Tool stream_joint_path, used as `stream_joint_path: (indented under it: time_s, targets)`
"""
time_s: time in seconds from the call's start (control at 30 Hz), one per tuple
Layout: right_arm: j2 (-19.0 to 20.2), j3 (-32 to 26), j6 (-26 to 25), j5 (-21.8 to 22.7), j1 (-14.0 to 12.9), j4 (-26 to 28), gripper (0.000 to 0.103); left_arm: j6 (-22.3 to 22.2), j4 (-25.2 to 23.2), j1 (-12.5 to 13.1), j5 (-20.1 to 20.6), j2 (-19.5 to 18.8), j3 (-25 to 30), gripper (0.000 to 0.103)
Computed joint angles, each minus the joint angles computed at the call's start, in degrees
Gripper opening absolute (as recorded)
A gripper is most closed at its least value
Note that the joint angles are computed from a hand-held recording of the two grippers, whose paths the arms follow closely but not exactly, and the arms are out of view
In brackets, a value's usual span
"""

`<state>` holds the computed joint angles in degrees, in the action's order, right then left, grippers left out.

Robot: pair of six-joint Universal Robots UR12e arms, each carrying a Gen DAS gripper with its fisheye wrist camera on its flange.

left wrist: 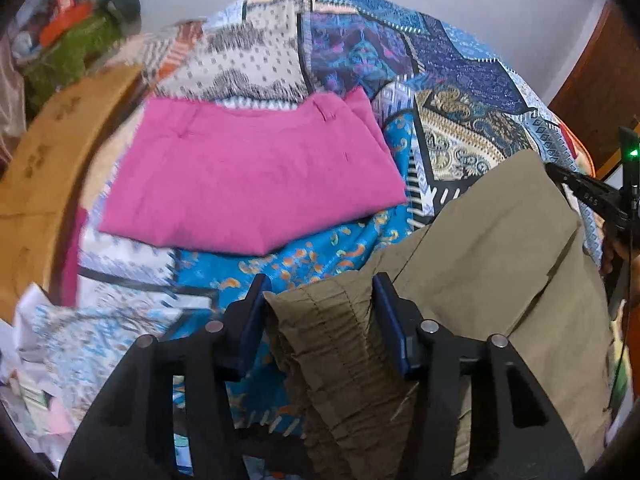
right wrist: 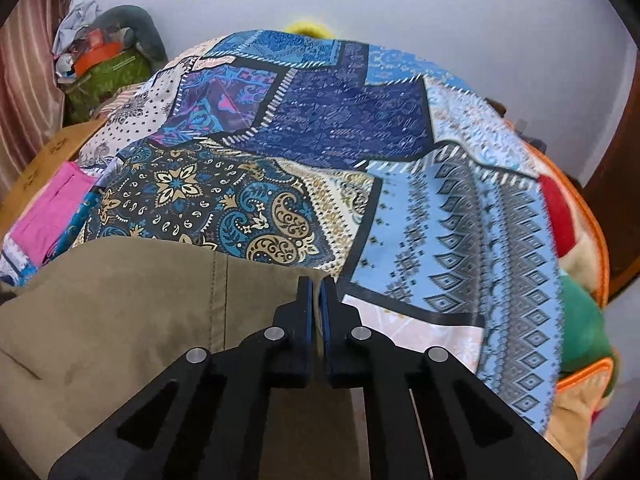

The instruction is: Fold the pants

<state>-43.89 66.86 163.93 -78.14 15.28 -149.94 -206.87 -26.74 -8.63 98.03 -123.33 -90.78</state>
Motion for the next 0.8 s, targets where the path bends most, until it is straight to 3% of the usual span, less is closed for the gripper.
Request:
stream_joint_path:
  time_s: [0.17, 0.4, 0.63, 0.8]
  targets:
    - [-0.80, 0.45, -0.74, -1.47, 0.00, -3.60, 0.002, 2.23, -0.03, -1.17, 6.23, 0.84, 1.28, 0.052]
    - [-3.98, 2.02, 1.29, -1.28, -0.55, -9.32, 0.002, 4.60, 3.90, -2.49, 10.90, 2.76, 2.93, 0.051]
    - [-10.27, 7.96, 4.55, 3.09, -2.86, -14.30, 0.001, 8.99, 8.49, -4.82, 13.16, 5.74, 1.51, 0.050]
    - [-14.91, 14.48, 5.68, 6.71, -4.51, -16.93, 0.001, 12.09, 9.15, -7.00, 15.13, 7.66, -0.79, 0.050]
